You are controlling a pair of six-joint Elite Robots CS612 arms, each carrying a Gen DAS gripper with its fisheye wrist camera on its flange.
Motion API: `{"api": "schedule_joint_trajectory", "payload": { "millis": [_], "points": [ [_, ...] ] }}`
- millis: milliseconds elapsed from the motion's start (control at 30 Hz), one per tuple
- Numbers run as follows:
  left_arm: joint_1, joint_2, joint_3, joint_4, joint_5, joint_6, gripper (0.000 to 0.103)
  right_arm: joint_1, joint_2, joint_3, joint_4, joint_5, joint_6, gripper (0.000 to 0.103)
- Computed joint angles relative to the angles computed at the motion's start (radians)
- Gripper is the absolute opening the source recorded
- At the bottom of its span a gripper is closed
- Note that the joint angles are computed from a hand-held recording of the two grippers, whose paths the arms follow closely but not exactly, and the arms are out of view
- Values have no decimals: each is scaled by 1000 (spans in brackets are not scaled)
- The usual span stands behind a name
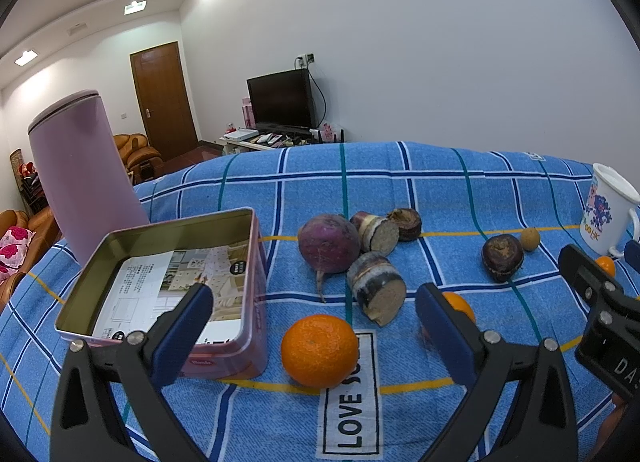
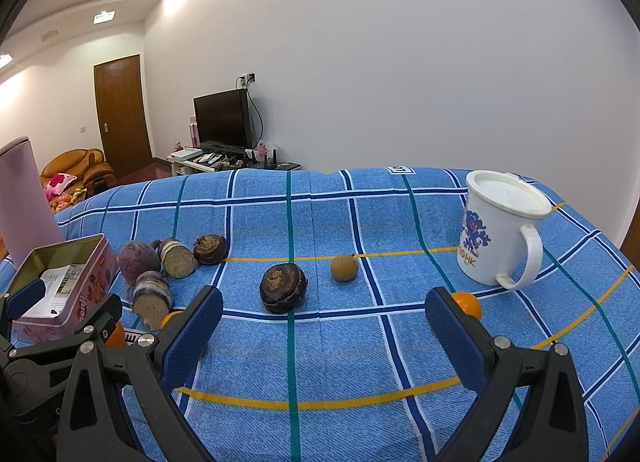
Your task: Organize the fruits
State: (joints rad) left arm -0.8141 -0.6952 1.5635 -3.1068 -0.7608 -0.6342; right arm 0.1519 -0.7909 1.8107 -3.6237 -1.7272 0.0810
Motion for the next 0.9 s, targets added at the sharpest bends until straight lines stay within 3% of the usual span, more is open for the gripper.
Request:
{"api": "schedule_joint_trajectory", "payload": {
  "millis": [900],
  "points": [
    [-1, 0, -1, -4, -8, 6, 103, -3, -1, 3, -12, 6, 9, 102]
  ]
}}
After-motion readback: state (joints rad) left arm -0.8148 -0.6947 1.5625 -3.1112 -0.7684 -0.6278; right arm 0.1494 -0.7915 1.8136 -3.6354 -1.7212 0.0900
